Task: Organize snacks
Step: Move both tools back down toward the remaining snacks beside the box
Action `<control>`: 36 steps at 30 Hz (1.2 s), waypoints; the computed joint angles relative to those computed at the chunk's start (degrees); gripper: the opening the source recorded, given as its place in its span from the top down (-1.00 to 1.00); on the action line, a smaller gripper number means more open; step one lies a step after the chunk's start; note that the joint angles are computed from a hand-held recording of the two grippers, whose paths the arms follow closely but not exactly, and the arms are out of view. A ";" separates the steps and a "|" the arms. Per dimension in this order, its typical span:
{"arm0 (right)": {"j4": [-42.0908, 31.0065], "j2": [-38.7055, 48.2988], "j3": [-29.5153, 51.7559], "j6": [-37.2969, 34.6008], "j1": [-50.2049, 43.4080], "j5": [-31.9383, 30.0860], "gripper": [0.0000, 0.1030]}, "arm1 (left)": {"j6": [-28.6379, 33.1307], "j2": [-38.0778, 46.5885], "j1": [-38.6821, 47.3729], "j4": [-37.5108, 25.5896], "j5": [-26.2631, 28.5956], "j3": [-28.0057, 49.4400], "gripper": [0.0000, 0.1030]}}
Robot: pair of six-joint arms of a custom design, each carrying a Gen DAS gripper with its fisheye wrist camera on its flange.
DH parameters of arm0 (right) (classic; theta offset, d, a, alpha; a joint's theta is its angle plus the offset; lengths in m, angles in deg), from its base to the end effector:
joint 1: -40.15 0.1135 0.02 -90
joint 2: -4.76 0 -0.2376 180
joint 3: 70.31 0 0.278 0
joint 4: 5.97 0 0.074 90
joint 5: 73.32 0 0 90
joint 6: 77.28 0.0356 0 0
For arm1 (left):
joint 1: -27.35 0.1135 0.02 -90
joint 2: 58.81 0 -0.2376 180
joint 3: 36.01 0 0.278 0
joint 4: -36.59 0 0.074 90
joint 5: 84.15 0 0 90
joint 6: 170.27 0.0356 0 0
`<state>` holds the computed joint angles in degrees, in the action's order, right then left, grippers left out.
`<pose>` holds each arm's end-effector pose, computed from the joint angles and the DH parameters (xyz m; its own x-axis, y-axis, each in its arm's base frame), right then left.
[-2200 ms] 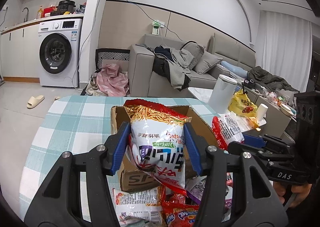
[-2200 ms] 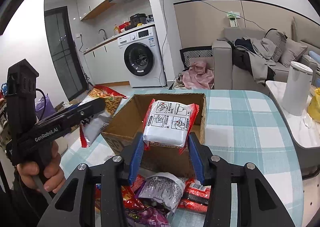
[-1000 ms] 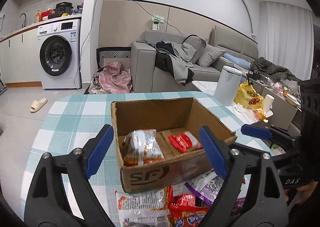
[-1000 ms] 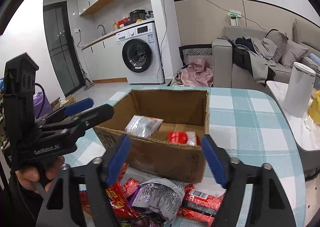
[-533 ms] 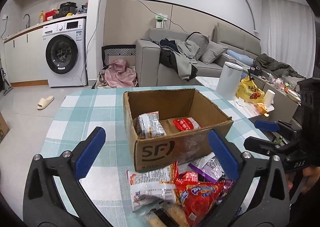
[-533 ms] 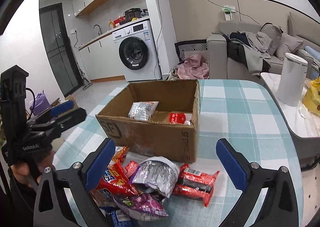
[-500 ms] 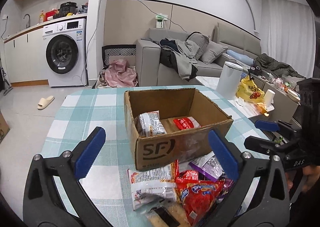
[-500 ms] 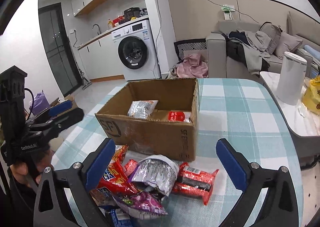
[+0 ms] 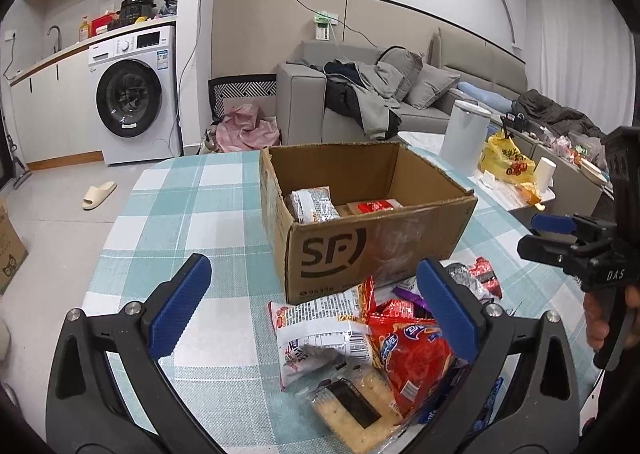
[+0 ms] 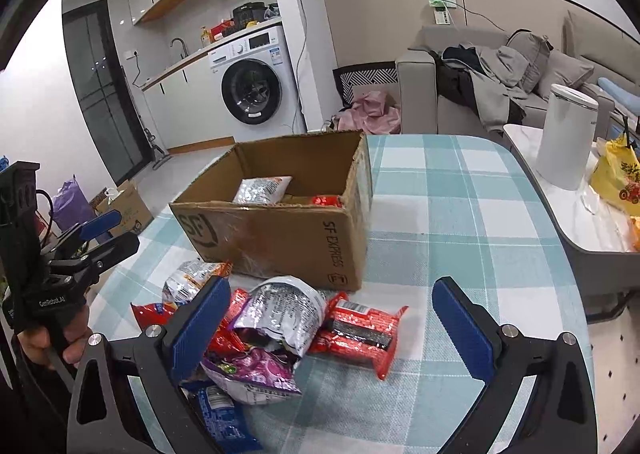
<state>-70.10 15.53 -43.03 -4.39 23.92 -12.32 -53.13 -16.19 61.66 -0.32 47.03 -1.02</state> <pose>0.1239 -0.0181 0.1592 -0.6575 -0.0766 -0.7496 -0.2749 0.9506 0.1440 0.1723 0.0892 0.1668 -0.5323 0.0524 -0.8450 0.2317 0.9690 -0.0858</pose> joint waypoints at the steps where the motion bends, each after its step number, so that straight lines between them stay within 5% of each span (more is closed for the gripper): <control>1: 0.16 0.46 -0.02 -0.46 -0.59 -0.24 -0.99 | -0.16 0.09 -0.32 0.41 -0.26 -0.27 -0.99; 19: 12.37 20.67 -0.02 -4.63 -5.02 4.66 -0.99 | -2.22 15.56 -6.08 11.99 -10.05 0.97 -0.99; 36: 25.09 36.38 -1.66 -4.44 0.75 10.45 -0.99 | -2.26 24.18 -4.84 13.25 -8.89 4.78 -0.99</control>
